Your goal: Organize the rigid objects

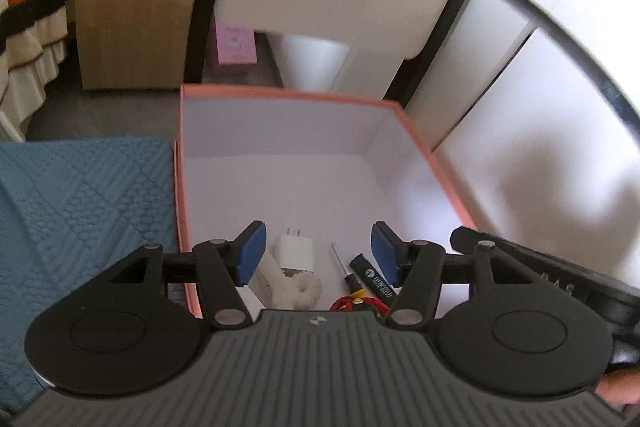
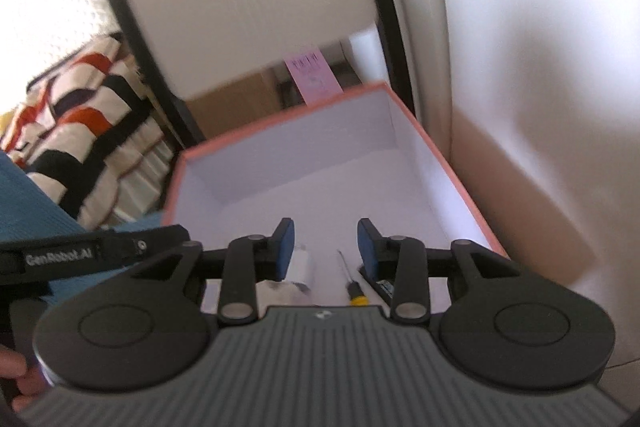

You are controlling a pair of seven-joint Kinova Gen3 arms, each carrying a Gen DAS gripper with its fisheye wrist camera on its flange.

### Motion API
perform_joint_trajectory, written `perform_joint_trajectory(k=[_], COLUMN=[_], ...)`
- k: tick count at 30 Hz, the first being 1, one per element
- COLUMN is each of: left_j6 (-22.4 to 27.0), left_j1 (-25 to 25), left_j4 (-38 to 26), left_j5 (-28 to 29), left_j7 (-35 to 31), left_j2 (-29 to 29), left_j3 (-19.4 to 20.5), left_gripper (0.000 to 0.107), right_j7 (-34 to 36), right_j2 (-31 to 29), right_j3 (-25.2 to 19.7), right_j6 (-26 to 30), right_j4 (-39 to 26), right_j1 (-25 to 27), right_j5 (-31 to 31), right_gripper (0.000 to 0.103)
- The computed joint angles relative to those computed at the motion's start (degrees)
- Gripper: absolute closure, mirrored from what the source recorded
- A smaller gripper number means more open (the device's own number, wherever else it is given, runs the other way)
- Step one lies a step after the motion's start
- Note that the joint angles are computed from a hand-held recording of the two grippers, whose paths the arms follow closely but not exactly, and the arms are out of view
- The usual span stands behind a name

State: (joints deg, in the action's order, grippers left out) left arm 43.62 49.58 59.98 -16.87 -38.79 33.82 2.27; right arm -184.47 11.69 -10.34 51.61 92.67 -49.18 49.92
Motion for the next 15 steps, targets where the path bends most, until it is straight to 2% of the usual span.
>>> perform_joint_trajectory(k=[8,15], left_j6=[-2.1,-3.2], left_j1=[5.4,6.9], left_j4=[8.6,16.1], left_j5=[-9.7,-18.4], left_j7=[8.0,15.1], left_j2=[-9.2,-16.7], left_j3=[-3.1,-1.2], left_gripper=[0.041,0.040], right_j7=[-0.9,-3.0], right_j2=[-1.8,-1.9], right_j3=[-2.5,-5.2], right_j6=[7.7,15.3], right_j4=[-4.6,-7.6], right_j1=[-4.8,-9.8], right_j5=[4.9,8.7], right_gripper=[0.065,0.065])
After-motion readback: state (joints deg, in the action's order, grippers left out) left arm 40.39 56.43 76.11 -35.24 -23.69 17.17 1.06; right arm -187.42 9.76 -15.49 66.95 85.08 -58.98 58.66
